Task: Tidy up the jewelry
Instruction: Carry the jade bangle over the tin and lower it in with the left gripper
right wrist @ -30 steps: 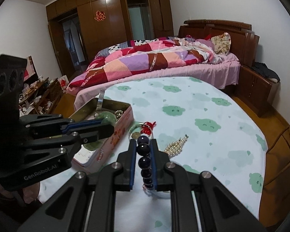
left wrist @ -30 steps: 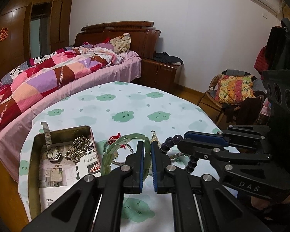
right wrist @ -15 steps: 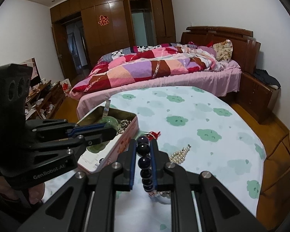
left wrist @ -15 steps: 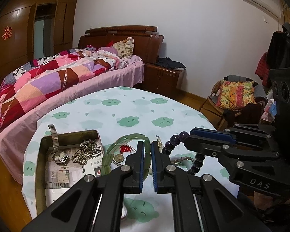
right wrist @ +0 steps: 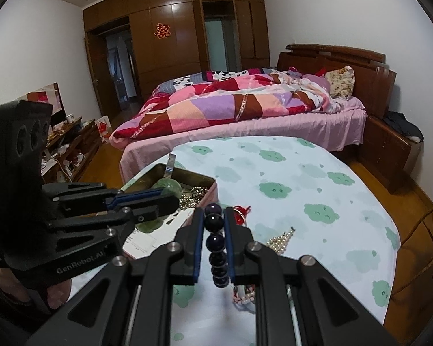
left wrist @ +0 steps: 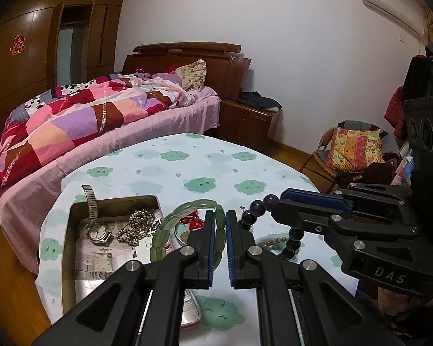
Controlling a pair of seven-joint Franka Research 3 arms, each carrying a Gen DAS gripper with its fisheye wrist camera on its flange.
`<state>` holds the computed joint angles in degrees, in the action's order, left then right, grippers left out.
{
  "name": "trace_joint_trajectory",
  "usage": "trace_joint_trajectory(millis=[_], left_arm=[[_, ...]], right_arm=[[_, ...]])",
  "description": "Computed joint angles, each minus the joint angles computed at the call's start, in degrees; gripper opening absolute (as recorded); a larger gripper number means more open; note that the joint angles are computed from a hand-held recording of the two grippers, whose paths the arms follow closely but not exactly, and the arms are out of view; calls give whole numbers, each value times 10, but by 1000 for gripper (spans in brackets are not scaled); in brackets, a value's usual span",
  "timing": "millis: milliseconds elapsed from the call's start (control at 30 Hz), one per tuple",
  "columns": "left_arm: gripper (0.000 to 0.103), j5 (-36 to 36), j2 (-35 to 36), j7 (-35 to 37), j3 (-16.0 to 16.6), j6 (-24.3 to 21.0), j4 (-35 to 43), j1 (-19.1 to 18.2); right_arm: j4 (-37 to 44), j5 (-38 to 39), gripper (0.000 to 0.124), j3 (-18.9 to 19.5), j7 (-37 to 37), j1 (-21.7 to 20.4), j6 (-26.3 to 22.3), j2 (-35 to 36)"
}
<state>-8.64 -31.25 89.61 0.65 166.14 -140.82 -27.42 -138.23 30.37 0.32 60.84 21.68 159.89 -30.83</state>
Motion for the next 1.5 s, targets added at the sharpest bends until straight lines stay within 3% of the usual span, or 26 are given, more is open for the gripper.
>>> trace_joint_trajectory(millis=[367,967,1233,1500], left_arm=[[6,-1,-12,-3,12,10,-8,8],[6,15,-12,-22,34,19,-18,52],[6,-13,9,9,68,19,-10,44],[6,-38,42,36,61,2,4,56]], right_arm=[[29,4,16,5,-13,18,1,24],[89,15,16,26,-36,35,-9,88],[103,-1,16,40,-22,32,-6,119],[109,-10,16,46,1,24,-15,148]])
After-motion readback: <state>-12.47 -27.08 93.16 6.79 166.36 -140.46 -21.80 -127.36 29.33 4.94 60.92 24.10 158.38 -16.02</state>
